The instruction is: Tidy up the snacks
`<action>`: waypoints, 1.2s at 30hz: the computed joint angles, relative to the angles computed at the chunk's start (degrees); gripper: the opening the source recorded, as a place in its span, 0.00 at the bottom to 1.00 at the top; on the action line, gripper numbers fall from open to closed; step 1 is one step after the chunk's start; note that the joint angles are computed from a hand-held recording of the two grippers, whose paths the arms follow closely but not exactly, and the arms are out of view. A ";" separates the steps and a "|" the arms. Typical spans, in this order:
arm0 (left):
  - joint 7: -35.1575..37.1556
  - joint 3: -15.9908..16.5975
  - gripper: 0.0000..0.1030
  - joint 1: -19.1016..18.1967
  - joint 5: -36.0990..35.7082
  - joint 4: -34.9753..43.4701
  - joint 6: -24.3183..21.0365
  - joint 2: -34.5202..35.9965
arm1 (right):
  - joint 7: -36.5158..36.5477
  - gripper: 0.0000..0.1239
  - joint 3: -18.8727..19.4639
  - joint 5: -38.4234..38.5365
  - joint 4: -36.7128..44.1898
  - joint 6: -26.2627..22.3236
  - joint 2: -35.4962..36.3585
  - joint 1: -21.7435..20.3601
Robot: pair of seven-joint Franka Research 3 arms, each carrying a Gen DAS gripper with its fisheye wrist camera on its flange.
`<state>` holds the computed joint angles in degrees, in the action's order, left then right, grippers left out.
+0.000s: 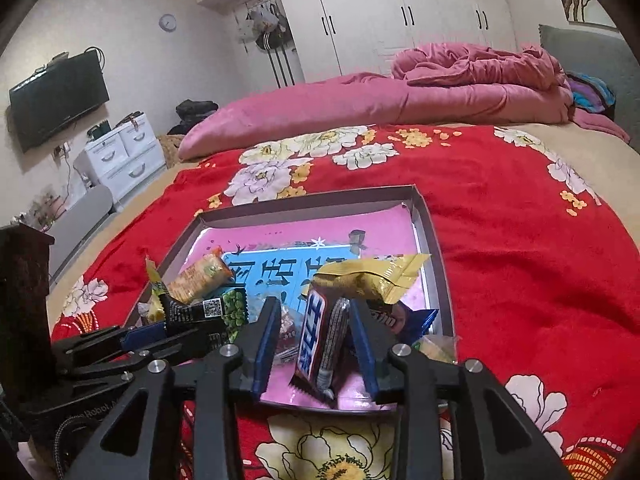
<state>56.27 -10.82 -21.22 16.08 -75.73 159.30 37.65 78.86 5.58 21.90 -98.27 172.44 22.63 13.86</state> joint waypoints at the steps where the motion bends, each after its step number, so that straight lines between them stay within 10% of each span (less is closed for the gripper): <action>1: -0.34 0.36 0.53 -0.27 0.21 -0.01 -0.58 -0.20 | -0.15 0.32 0.13 0.14 -0.27 0.27 -0.20 -0.10; 36: -9.89 3.43 0.76 -1.69 8.71 -11.26 1.32 -9.69 | 8.24 0.58 -6.88 -8.28 -9.32 5.64 -6.80 6.66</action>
<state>46.38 -7.39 -22.91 24.79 -86.99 160.63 27.96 87.10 -1.30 13.62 -107.59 178.08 15.83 20.52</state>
